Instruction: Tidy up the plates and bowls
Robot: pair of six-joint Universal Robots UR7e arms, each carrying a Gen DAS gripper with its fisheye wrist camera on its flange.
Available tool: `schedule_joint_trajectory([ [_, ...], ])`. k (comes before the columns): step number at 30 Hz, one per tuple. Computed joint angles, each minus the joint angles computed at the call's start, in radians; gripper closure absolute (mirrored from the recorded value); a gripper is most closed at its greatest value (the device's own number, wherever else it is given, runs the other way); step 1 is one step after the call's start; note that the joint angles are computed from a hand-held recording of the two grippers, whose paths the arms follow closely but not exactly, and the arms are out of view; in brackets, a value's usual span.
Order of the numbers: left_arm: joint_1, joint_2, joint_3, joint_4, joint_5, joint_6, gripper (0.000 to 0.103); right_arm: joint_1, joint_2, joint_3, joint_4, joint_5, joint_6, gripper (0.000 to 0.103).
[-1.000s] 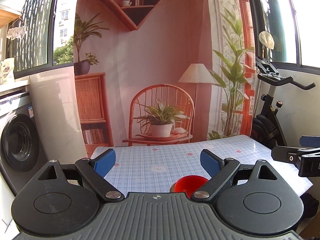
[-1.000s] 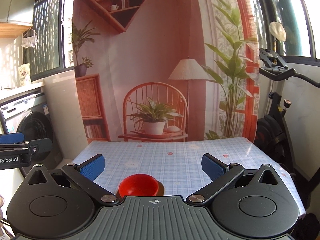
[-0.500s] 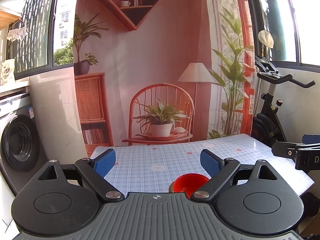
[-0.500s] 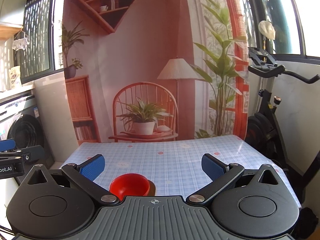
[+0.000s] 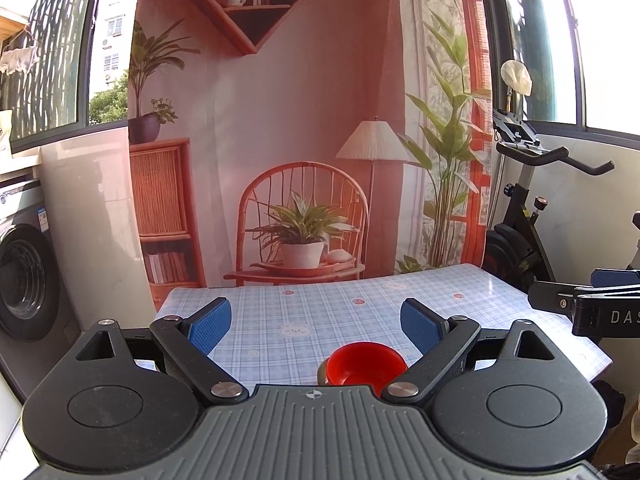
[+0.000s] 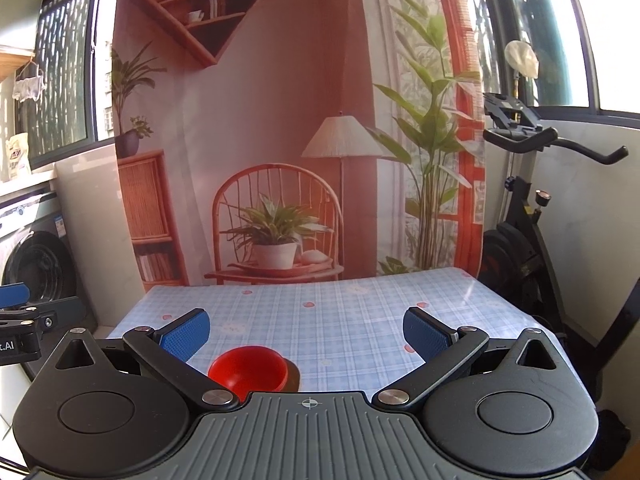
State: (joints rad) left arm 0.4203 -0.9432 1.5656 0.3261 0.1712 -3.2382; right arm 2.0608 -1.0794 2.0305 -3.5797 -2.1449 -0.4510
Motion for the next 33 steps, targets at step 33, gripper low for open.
schedule_joint_trajectory([
  [33, -0.006, 0.014, 0.002, -0.015, -0.006, 0.007, 0.01, -0.01, -0.009, 0.013, -0.006, 0.009, 0.008, 0.0],
])
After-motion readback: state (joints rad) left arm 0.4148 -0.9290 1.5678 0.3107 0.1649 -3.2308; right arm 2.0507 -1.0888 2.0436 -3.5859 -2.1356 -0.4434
